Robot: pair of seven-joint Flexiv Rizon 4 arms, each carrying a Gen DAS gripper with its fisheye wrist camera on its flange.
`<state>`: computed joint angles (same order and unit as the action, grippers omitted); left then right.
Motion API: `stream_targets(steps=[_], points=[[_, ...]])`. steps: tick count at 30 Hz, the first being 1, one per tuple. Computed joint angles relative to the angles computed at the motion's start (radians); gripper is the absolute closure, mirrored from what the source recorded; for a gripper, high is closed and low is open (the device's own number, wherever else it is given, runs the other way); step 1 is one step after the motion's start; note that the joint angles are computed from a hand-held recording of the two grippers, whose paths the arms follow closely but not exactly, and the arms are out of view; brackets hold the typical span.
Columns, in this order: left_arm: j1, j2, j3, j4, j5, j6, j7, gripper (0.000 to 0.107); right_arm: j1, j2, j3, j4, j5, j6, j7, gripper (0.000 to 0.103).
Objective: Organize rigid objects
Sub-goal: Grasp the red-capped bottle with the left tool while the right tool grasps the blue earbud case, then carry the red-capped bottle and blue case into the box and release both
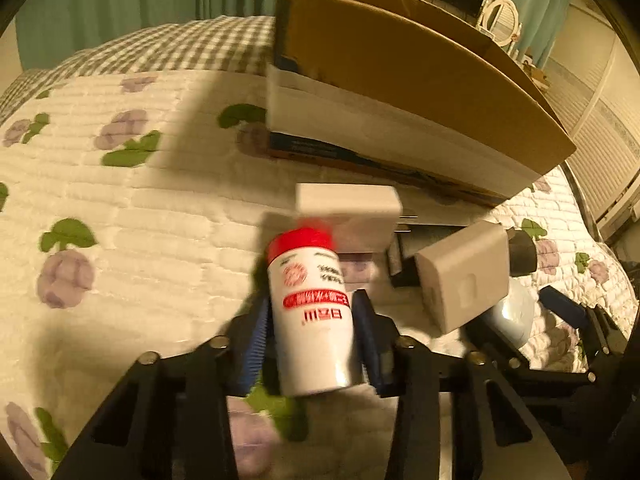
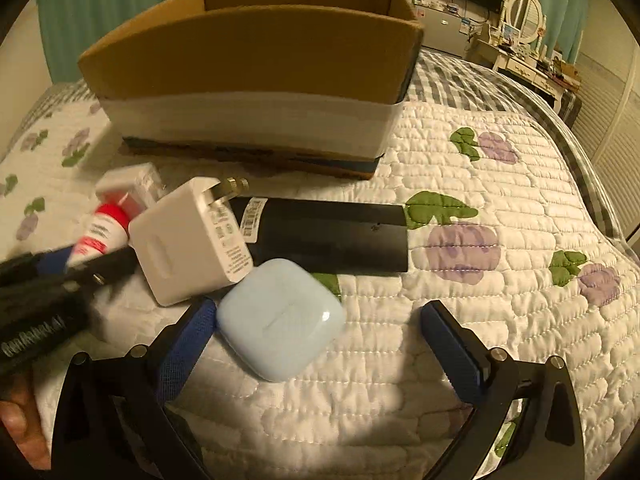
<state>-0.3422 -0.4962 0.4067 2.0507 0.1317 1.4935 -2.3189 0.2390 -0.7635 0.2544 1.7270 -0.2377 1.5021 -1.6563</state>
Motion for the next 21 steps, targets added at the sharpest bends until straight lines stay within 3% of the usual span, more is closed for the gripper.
stream_targets(steps=[3,6,8,10,21], points=[[-0.021,0.023,0.034,0.023,0.024,-0.004,-0.015,0.070,-0.017,-0.004,0.023,-0.004,0.005,-0.006,-0.012,0.004],[-0.045,0.030,0.057,0.021,0.048,-0.016,-0.046,0.070,-0.023,-0.008,0.036,-0.007,0.011,-0.009,-0.022,0.015],[-0.066,0.033,0.074,0.013,0.069,-0.023,-0.077,0.070,-0.017,-0.004,0.027,0.000,0.013,0.005,-0.023,0.034],[-0.048,0.041,0.066,0.018,0.083,-0.019,-0.083,0.070,0.002,0.005,0.000,0.013,0.012,0.026,-0.009,0.046],[-0.111,0.123,0.124,0.035,0.288,-0.074,-0.272,0.070,-0.068,0.058,0.070,0.071,0.041,0.035,-0.012,0.046]])
